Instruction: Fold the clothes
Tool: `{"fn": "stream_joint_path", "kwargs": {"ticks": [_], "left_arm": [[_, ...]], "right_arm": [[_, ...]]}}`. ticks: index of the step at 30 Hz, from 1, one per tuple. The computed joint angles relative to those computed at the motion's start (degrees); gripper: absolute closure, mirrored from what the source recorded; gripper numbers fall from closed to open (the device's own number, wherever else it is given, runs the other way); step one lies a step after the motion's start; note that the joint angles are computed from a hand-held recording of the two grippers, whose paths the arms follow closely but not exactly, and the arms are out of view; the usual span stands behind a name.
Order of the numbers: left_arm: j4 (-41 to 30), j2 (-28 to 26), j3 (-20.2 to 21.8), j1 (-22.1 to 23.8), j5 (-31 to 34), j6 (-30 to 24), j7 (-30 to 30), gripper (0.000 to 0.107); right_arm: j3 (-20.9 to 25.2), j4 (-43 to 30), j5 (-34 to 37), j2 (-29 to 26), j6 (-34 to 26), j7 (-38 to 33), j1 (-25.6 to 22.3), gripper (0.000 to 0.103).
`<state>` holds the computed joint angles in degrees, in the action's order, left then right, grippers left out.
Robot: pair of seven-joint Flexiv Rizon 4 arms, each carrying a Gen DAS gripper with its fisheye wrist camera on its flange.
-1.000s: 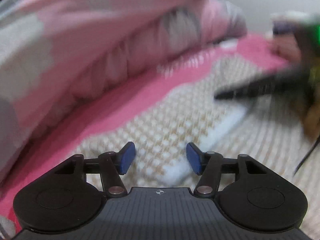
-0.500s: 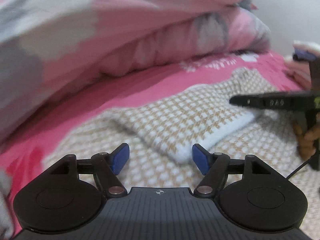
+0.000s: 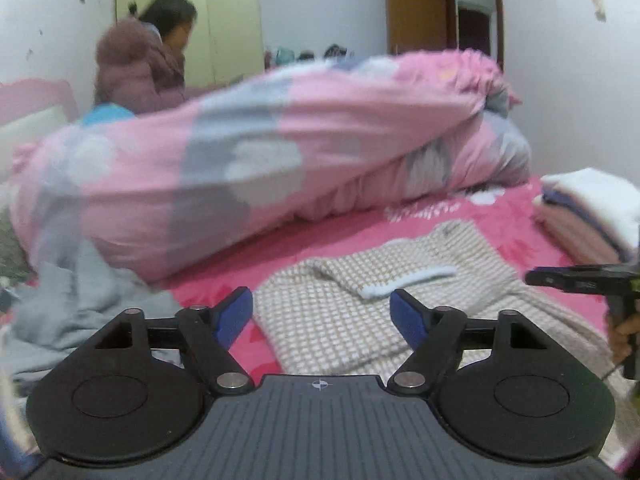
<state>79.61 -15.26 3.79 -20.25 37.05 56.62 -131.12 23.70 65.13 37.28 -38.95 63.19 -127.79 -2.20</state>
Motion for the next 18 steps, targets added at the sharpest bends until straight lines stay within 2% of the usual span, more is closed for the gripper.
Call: {"fn": "stream_joint_path", "kwargs": {"ticks": [2, 4, 5, 7, 10, 13, 15, 18], "left_arm": [[3.0, 1.8, -0.2, -1.1, 1.1, 1.8, -1.9, 0.01], [5.8, 3.3, -0.7, -2.0, 2.2, 3.7, -4.0, 0.009], [7.1, 3.6, -1.1, -2.3, 2.9, 4.5, -5.0, 0.009], [8.7, 2.5, -1.2, -4.0, 7.1, 5.7, -10.3, 0.009], [10.5, -0.6, -1.0, -6.2, 11.2, 8.3, -18.4, 0.009], [11.6, -4.5, -0.7, -7.0, 9.1, 11.3, -21.9, 0.011], [12.1, -6.3, 0.3, -8.2, 7.6, 11.7, -23.9, 0.012], [14.5, -8.2, 1.0, -9.0, 3.9, 13.7, -25.8, 0.014]], "right_arm": [[4.4, 6.5, 5.5, 5.9, 0.4, -6.8, -5.7, 0.062], [7.6, 12.6, 12.5, 11.3, 0.5, -14.0, -10.9, 0.052], [8.5, 15.6, 15.6, 13.5, 0.5, -16.6, -12.8, 0.042], [9.2, 21.5, 20.4, 17.3, 1.6, -20.8, -14.9, 0.042], [8.6, 29.1, 24.5, 20.7, 8.3, -26.3, -13.3, 0.042], [7.5, 34.8, 27.4, 22.8, 16.0, -30.8, -10.1, 0.042], [6.2, 36.5, 27.9, 23.2, 19.7, -31.9, -7.6, 0.042], [5.1, 36.6, 31.2, 22.5, 23.4, -37.3, -5.7, 0.042]]}}
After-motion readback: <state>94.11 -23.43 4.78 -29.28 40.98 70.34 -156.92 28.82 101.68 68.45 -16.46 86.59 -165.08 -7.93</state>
